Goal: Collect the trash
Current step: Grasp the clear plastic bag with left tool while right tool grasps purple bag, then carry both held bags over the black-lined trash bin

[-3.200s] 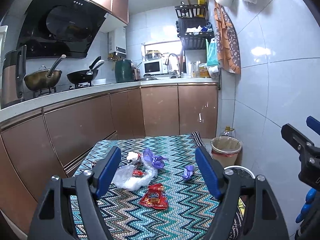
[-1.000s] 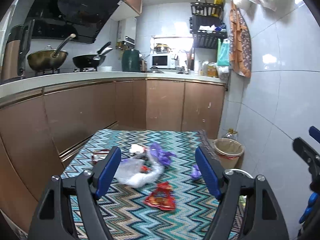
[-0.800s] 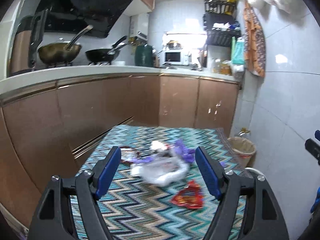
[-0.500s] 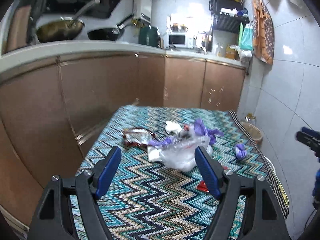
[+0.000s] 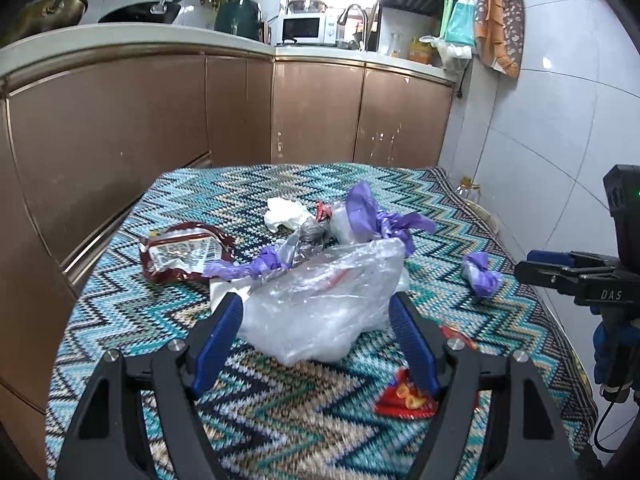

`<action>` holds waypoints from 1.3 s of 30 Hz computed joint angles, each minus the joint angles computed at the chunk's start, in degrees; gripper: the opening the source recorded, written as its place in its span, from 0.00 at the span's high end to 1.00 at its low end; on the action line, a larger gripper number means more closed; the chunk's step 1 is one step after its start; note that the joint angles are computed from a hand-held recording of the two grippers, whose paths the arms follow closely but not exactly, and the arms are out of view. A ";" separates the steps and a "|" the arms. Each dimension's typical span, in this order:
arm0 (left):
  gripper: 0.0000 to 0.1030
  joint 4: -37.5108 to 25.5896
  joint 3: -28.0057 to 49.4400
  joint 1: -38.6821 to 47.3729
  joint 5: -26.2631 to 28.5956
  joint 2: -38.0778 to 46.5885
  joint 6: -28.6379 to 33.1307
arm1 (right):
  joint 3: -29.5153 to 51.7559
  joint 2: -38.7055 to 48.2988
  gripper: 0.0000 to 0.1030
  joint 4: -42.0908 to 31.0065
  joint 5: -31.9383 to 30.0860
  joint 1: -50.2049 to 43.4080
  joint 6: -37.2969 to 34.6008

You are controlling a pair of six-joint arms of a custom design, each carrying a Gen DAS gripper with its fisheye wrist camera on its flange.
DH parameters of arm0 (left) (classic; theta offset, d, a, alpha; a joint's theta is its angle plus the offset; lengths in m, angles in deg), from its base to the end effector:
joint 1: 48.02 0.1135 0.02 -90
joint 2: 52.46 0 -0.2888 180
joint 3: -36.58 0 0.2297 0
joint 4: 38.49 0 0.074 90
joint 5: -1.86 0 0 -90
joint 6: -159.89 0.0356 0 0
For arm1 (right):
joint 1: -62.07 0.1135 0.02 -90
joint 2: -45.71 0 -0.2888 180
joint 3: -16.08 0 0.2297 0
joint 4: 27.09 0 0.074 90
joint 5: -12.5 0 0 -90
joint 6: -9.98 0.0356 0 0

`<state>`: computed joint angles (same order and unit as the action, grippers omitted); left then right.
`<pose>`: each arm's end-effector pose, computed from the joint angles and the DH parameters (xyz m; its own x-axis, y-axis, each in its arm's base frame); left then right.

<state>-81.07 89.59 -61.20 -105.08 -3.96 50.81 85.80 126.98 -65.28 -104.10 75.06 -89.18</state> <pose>0.1413 -0.0224 0.2812 -0.5657 -0.1887 -0.8027 -0.2012 0.9756 -0.0875 0.2591 0.0761 0.2722 -0.6572 -0.2977 -0.6924 -0.5952 0.7686 0.2345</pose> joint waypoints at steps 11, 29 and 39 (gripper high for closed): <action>0.94 5.30 -1.57 11.77 14.02 5.09 3.80 | 6.78 14.38 0.56 -0.95 -1.14 0.21 2.52; 0.97 -12.80 10.28 -2.41 -3.84 -4.10 -4.26 | 1.66 3.08 0.78 -5.94 -12.98 -7.42 -3.65; 0.97 -16.79 23.19 -17.08 -14.39 6.11 -7.52 | 1.71 -2.87 0.78 -11.52 -21.31 -18.53 -9.32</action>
<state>-97.86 112.78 -78.28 -119.47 2.15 43.29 87.51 124.11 -76.80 -125.41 56.53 -98.50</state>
